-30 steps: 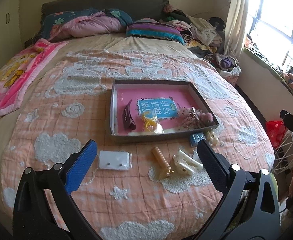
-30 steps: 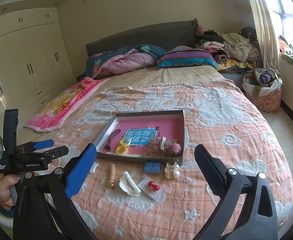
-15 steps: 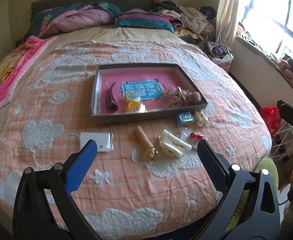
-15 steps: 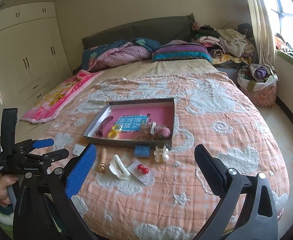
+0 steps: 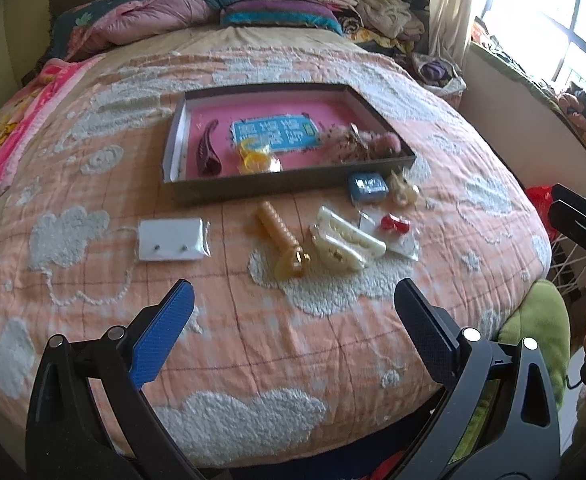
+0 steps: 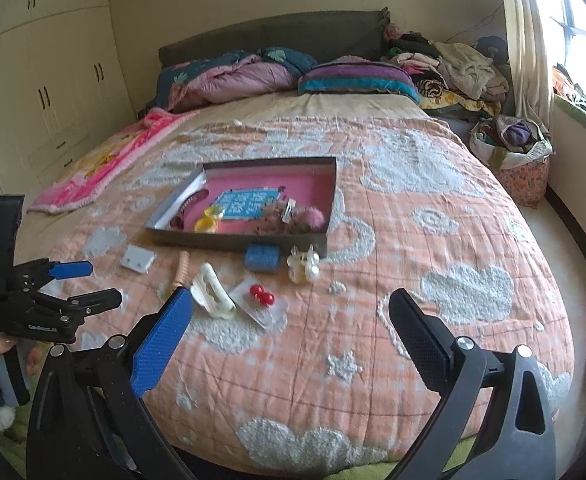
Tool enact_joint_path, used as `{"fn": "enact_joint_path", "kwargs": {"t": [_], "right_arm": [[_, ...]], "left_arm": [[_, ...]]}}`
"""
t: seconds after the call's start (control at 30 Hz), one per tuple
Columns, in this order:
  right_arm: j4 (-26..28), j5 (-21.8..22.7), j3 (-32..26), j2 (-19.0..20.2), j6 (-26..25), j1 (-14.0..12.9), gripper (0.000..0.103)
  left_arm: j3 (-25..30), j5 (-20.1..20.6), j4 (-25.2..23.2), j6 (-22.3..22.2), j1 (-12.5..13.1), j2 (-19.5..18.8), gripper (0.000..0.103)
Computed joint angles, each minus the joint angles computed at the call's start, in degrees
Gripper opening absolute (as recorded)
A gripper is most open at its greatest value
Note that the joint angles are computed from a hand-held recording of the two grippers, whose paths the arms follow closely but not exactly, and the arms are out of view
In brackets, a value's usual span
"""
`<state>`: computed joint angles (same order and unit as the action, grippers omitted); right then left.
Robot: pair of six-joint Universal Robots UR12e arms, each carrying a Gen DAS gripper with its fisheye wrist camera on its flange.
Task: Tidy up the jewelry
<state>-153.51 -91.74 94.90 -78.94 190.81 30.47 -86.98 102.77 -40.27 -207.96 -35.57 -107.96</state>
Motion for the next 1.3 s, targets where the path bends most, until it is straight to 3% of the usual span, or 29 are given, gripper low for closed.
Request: {"fn": "enact_joint_path", "kwargs": {"t": [0.3,0.77,1.13,1.3], "right_arm": [[2.4,1.3,0.5,0.7,-2.4,0.7,0.098],[5.3,2.8,-0.5,2.6,-6.9,2.1,0.098],[7.6,0.5,-2.5,5.4,-6.4,1.5,0.098],[8.5,-1.0,-3.5,6.6,-7.2,1.1,0.098]], "left_arm": [[-1.5,-1.0,-0.4,0.0,-0.7,0.0,0.094],[-3.5,-1.3,-1.3,-2.1,0.3,0.5,0.094],[-2.5,-2.0,-0.9,-3.0,1.6,-1.0,0.094],[-0.7,-2.5,-0.8,-1.3,1.8,-2.8,0.094]]}}
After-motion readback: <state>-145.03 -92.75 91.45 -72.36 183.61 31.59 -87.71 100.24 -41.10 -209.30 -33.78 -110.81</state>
